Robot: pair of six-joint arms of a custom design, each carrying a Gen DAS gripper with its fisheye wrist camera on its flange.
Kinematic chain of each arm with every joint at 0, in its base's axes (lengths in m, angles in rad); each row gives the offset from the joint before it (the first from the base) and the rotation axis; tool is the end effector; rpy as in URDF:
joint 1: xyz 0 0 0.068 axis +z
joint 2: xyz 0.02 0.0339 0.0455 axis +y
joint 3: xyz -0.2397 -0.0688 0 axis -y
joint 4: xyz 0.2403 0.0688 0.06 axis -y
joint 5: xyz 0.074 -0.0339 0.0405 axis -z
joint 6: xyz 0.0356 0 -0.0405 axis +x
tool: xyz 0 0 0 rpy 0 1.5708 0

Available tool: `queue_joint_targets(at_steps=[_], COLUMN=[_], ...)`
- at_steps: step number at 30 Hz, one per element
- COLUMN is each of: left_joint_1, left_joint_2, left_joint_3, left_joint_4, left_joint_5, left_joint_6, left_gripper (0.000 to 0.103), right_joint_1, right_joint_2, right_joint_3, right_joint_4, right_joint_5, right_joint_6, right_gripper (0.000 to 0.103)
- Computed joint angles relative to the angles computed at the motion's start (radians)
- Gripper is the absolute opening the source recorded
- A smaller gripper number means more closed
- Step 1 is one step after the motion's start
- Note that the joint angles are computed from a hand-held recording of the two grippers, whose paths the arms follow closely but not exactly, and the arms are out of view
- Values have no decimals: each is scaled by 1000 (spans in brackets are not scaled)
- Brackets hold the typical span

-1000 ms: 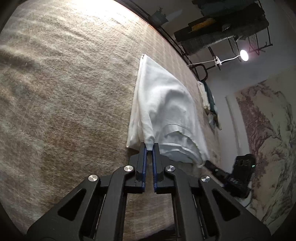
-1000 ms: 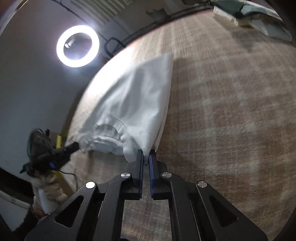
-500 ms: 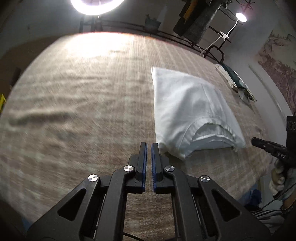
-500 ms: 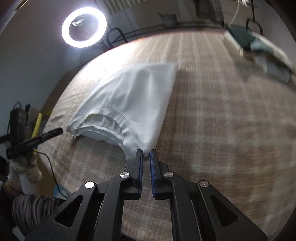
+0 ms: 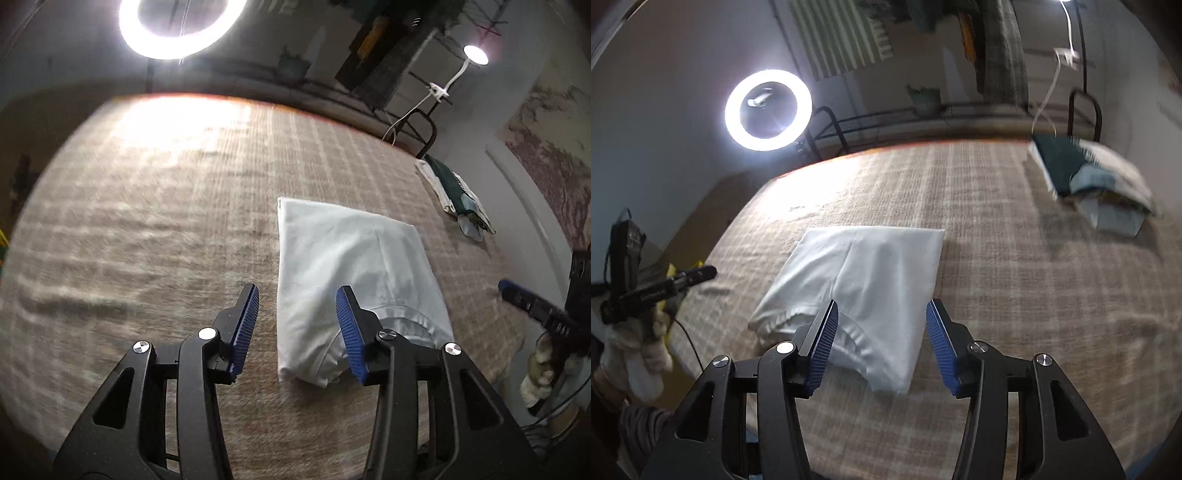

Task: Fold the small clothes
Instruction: 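Move both tools to the folded bundle's end and grasp it, then lift the folded shirt with both tools and carry it toward the clothes stack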

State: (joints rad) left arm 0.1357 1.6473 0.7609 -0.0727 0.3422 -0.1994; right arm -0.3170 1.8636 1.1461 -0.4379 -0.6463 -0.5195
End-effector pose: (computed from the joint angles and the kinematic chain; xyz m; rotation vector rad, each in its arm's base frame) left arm 0.2974 0.0285 0.1162 -0.2830 2.4928 -0.4578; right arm 0.3402 -0.0890 0.1365 -0.4209 2.4269 0.5416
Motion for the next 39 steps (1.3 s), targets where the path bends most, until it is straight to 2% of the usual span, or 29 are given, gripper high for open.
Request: queue_joint_targets(at_steps=[2, 4, 9, 13, 20, 24, 27, 29, 31, 33, 34, 35, 37, 38, 39], left_joint_1=[11, 18, 33, 27, 21, 38, 41, 40, 32, 15, 9, 1, -11, -18, -23], left_joint_2=[107, 189, 313, 398, 463, 500, 510, 521, 532, 540, 539, 547, 546, 543, 539], left_joint_3=[88, 167, 252, 294, 329, 347, 347, 354, 362, 375, 375, 387, 386, 387, 386], left_joint_4=[-30, -65, -54, -45, -56, -63, -47, -36, -27, -19, -13, -21, -10, -11, -12], left_joint_5=[14, 5, 63, 120, 167, 200, 208, 224, 233, 225, 218, 213, 191, 179, 172], left_joint_6=[-10, -7, -56, -59, -55, -58, -51, -69, -83, -98, -97, -94, -102, -97, -94], left_gripper=[44, 44, 44, 44, 44, 44, 44, 44, 39, 34, 33, 26, 21, 15, 13], right_joint_1=[17, 17, -19, -14, 12, 2, -1, -5, -3, 6, 11, 18, 31, 36, 44], right_joint_2=[71, 100, 342, 481, 585, 664, 716, 748, 777, 815, 817, 812, 808, 808, 812], right_joint_3=[85, 114, 367, 500, 578, 663, 731, 774, 813, 857, 854, 844, 838, 837, 842], right_joint_4=[-58, -51, -154, -214, -260, -314, -349, -377, -408, -453, -447, -433, -417, -414, -417], right_joint_5=[48, 78, -14, -24, -33, -74, -87, -115, -142, -163, -170, -173, -167, -170, -171], right_joint_6=[-45, -57, 53, 95, 84, 117, 125, 128, 132, 120, 122, 127, 134, 143, 151], right_gripper=[49, 49, 49, 49, 49, 48, 41, 39, 30, 26, 26, 26, 26, 25, 17])
